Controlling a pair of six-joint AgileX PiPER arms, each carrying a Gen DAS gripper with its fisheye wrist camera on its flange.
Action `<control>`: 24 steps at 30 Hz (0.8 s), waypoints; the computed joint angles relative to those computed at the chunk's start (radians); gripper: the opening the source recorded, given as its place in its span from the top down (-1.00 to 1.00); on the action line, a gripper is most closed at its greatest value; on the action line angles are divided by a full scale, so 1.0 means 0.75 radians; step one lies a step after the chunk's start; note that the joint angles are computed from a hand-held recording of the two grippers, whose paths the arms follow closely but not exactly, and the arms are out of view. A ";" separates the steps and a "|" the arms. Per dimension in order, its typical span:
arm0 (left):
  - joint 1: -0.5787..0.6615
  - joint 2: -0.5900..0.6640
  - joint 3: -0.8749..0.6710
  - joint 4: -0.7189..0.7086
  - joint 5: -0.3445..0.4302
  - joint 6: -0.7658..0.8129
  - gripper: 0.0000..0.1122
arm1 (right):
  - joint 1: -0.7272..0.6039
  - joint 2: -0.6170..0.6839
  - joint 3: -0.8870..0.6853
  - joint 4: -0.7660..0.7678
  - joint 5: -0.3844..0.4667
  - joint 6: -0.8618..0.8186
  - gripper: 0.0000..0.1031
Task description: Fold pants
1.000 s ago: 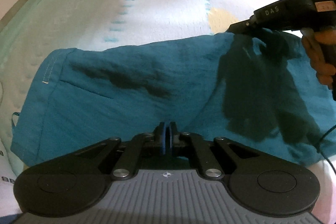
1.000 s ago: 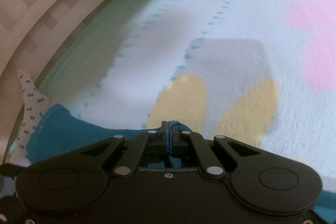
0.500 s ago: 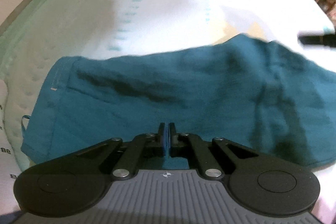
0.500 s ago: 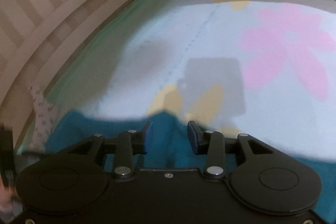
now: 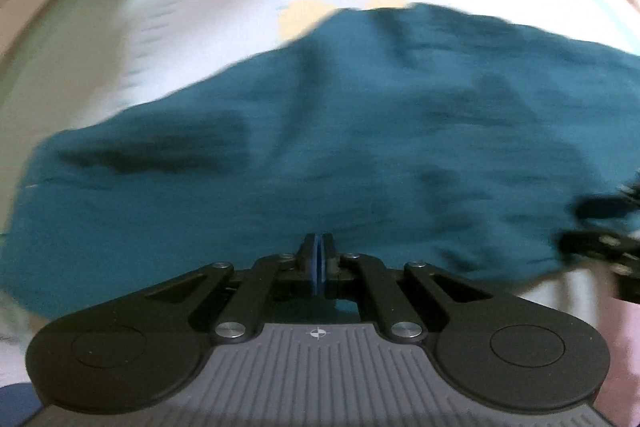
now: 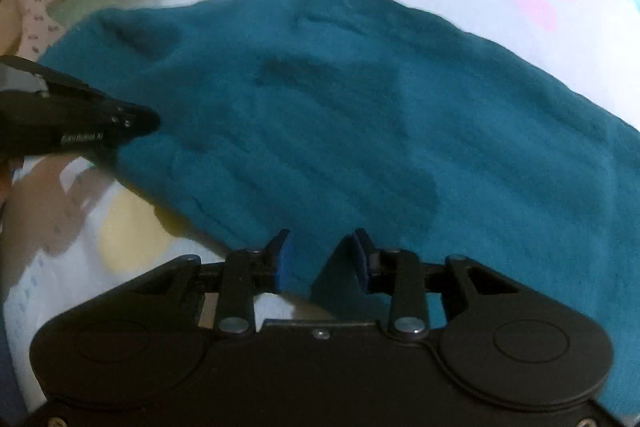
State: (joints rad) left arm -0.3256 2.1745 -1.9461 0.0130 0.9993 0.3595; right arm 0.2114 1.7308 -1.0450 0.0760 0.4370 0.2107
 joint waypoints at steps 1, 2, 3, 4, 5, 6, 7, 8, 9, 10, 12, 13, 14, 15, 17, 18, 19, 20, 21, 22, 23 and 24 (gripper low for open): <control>-0.005 0.006 -0.004 0.100 -0.015 -0.063 0.93 | -0.008 -0.013 0.017 0.020 -0.001 0.001 0.18; -0.001 0.029 -0.032 0.172 -0.018 -0.094 0.93 | -0.019 -0.021 0.025 0.039 0.005 0.000 0.18; 0.001 0.044 -0.036 0.251 -0.033 -0.130 0.93 | -0.035 -0.018 0.022 0.068 0.012 -0.015 0.18; 0.010 0.056 -0.047 0.285 -0.037 -0.144 0.93 | -0.049 -0.019 0.024 0.097 0.009 -0.031 0.18; 0.018 0.063 -0.062 0.284 -0.027 -0.144 0.93 | -0.058 -0.004 0.011 0.119 0.006 -0.044 0.18; 0.028 0.077 -0.105 0.260 0.011 -0.142 0.94 | -0.064 -0.004 0.013 0.131 0.003 -0.054 0.18; 0.034 0.088 -0.145 0.232 0.051 -0.150 0.94 | -0.070 -0.002 0.006 0.142 0.007 -0.064 0.18; 0.041 0.089 -0.168 0.200 0.083 -0.155 0.94 | -0.054 -0.013 0.017 0.140 0.001 -0.044 0.18; 0.049 0.086 -0.182 0.160 0.111 -0.159 0.93 | -0.074 -0.025 0.022 0.190 0.002 -0.078 0.18; 0.052 0.073 -0.181 0.119 0.130 -0.166 0.93 | -0.101 -0.057 0.048 0.256 -0.004 -0.121 0.18; 0.052 0.024 -0.143 0.047 0.140 -0.166 0.93 | -0.145 -0.132 0.123 0.374 -0.046 -0.182 0.16; 0.041 0.004 -0.126 0.029 0.138 -0.173 0.93 | -0.179 -0.173 0.152 0.412 -0.059 -0.201 0.15; 0.018 -0.007 -0.125 0.017 0.136 -0.188 0.93 | -0.209 -0.206 0.168 0.409 -0.061 -0.186 0.14; -0.004 -0.036 -0.096 -0.009 0.119 -0.192 0.93 | -0.244 -0.245 0.187 0.397 -0.057 -0.164 0.13; -0.046 -0.066 -0.073 -0.061 0.104 -0.193 0.93 | -0.341 -0.332 0.227 0.424 -0.037 -0.178 0.11; -0.065 -0.071 -0.073 -0.083 0.104 -0.193 0.93 | -0.398 -0.372 0.244 0.462 -0.021 -0.209 0.10; -0.086 -0.075 -0.070 -0.104 0.101 -0.192 0.93 | -0.465 -0.415 0.260 0.507 0.006 -0.252 0.10; -0.111 -0.085 -0.062 -0.123 0.097 -0.191 0.93 | -0.542 -0.459 0.276 0.560 0.036 -0.302 0.09; -0.141 -0.085 -0.062 -0.139 0.095 -0.192 0.93 | -0.621 -0.492 0.287 0.616 0.064 -0.351 0.09; -0.172 -0.077 -0.071 -0.146 0.101 -0.194 0.93 | -0.721 -0.525 0.293 0.673 0.111 -0.405 0.08; -0.199 -0.081 -0.057 -0.146 0.096 -0.199 0.93 | -0.812 -0.547 0.293 0.717 0.160 -0.455 0.07; -0.232 -0.065 -0.074 -0.142 0.108 -0.204 0.93 | -0.901 -0.558 0.286 0.752 0.209 -0.495 0.06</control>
